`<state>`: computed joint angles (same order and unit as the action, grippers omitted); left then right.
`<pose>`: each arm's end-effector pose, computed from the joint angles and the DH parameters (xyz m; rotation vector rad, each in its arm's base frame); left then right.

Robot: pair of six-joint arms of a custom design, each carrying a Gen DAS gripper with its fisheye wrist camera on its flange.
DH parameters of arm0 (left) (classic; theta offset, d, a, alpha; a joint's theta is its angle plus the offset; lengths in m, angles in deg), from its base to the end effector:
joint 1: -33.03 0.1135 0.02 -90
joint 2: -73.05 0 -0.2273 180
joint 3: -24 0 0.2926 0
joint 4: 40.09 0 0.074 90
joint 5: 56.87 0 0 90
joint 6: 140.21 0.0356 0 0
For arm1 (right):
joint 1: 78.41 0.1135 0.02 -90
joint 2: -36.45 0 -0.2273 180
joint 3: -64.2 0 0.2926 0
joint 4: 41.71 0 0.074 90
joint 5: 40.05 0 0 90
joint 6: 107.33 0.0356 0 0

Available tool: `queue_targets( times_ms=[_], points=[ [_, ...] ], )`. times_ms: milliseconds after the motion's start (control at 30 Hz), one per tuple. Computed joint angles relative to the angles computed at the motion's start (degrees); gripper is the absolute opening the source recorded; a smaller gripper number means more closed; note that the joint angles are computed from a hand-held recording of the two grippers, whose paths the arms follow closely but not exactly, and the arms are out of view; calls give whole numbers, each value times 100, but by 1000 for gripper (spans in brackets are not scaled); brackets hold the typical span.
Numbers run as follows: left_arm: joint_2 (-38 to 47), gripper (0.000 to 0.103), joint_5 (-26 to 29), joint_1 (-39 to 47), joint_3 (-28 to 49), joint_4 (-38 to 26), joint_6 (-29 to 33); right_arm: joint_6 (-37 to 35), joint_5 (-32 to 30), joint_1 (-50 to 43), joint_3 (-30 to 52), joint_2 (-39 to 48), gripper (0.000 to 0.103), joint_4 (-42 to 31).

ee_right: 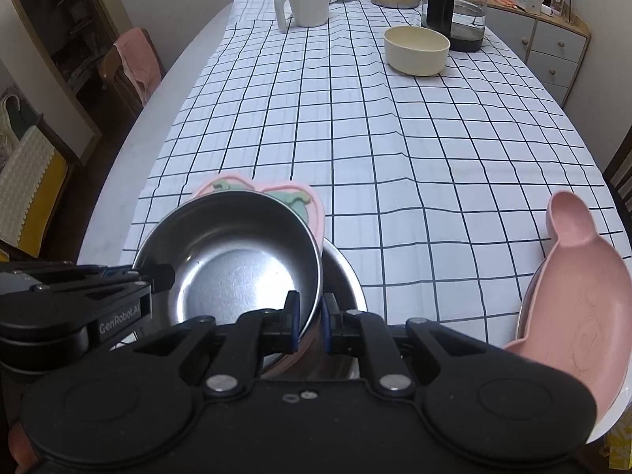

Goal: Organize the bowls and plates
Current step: 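Carry the pink-handled pot with both grippers over the steel bowl, then lower the pot into the steel bowl and open both grippers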

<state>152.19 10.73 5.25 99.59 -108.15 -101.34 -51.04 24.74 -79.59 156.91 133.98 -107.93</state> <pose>0.2743 -0.1292 0.2172 -0.6186 2.5744 0.1324 0.3761 0.0074 0.2138 -0.8420 2.5307 0.4352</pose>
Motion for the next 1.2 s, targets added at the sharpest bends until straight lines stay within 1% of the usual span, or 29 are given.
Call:
queue_targets(
  times_ms=[167, 567, 700, 867, 1100, 1200],
  points=[
    [-15, 5, 116, 24, -139, 70, -75, -14, 65, 3, -118, -3, 11, 47],
    [1, 5, 152, 50, -509, 499, -30, -71, 224, 71, -269, 52, 11, 173],
    [50, 5, 96, 37, -511, 520, -13, -86, 226, 92, -286, 95, 12, 252],
    [-26, 5, 275, 140, -543, 549, 1, -112, 243, 111, -203, 139, 13, 178],
    [-160, 5, 291, 159, -544, 505, 95, -194, 167, 103, -66, 210, 22, 48],
    [-240, 6, 203, 111, -496, 399, 144, -177, 200, 92, -77, 209, 24, 30]
  ],
)
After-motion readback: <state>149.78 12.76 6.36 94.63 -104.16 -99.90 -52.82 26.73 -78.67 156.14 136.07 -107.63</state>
